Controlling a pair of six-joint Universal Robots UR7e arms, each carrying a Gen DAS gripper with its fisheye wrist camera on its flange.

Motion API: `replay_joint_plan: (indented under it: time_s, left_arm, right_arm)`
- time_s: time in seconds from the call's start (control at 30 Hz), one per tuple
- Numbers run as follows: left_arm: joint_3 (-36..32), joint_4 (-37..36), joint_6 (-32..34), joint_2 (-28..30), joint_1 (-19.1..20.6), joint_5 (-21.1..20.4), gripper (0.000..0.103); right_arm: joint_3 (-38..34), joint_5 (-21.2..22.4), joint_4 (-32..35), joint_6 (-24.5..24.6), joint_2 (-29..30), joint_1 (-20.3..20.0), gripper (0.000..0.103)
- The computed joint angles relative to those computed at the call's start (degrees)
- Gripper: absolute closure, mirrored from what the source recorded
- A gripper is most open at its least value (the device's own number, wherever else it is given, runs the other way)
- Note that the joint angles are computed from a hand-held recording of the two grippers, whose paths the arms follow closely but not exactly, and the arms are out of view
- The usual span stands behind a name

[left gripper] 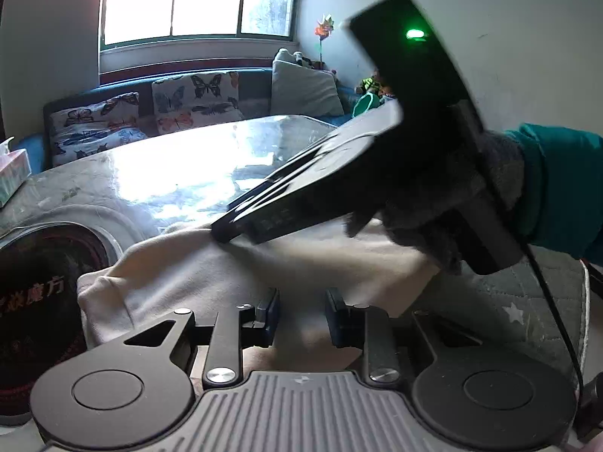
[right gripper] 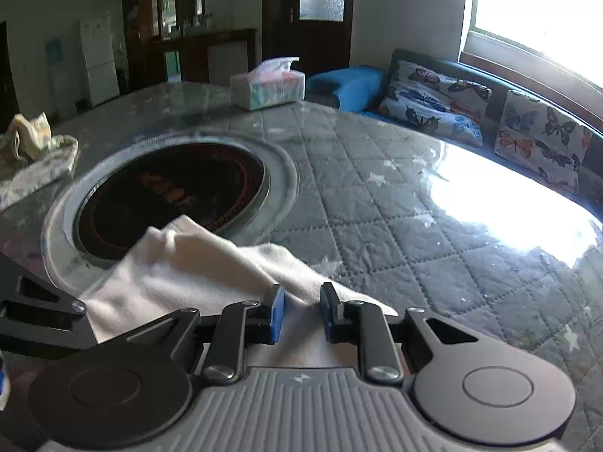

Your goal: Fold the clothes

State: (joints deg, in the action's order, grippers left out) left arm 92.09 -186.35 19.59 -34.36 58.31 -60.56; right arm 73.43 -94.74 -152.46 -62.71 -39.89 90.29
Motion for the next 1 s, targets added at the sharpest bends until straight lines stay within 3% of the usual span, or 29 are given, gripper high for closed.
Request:
replay_joint_plan:
  time_s: [0.4, 0.57, 0.7, 1.0]
  left_arm:
    - [4.58, -3.11, -2.16, -2.37, -0.28, 1.2, 0.069]
    - [5.51, -3.5, -1.7, -2.51, -0.18, 1.07, 0.069]
    - [6.23, -2.49, -2.33, -3.24, -0.06, 0.67, 0.069]
    - [11.15, -0.96, -4.6, -6.77, -0.58, -1.71, 0.069]
  right_arm:
    - [17.56, 2.59, -5.75, -3.63, -14.82, -4.21, 0.083]
    - [22.31, 2.82, -11.18, -5.89, -16.04, -5.63, 0.083]
    - [22.99, 3.02, -12.21, -3.29, -16.12, -5.72, 0.082]
    - [31.6, 4.83, -17.95, -3.35, -20.85, -7.21, 0.082]
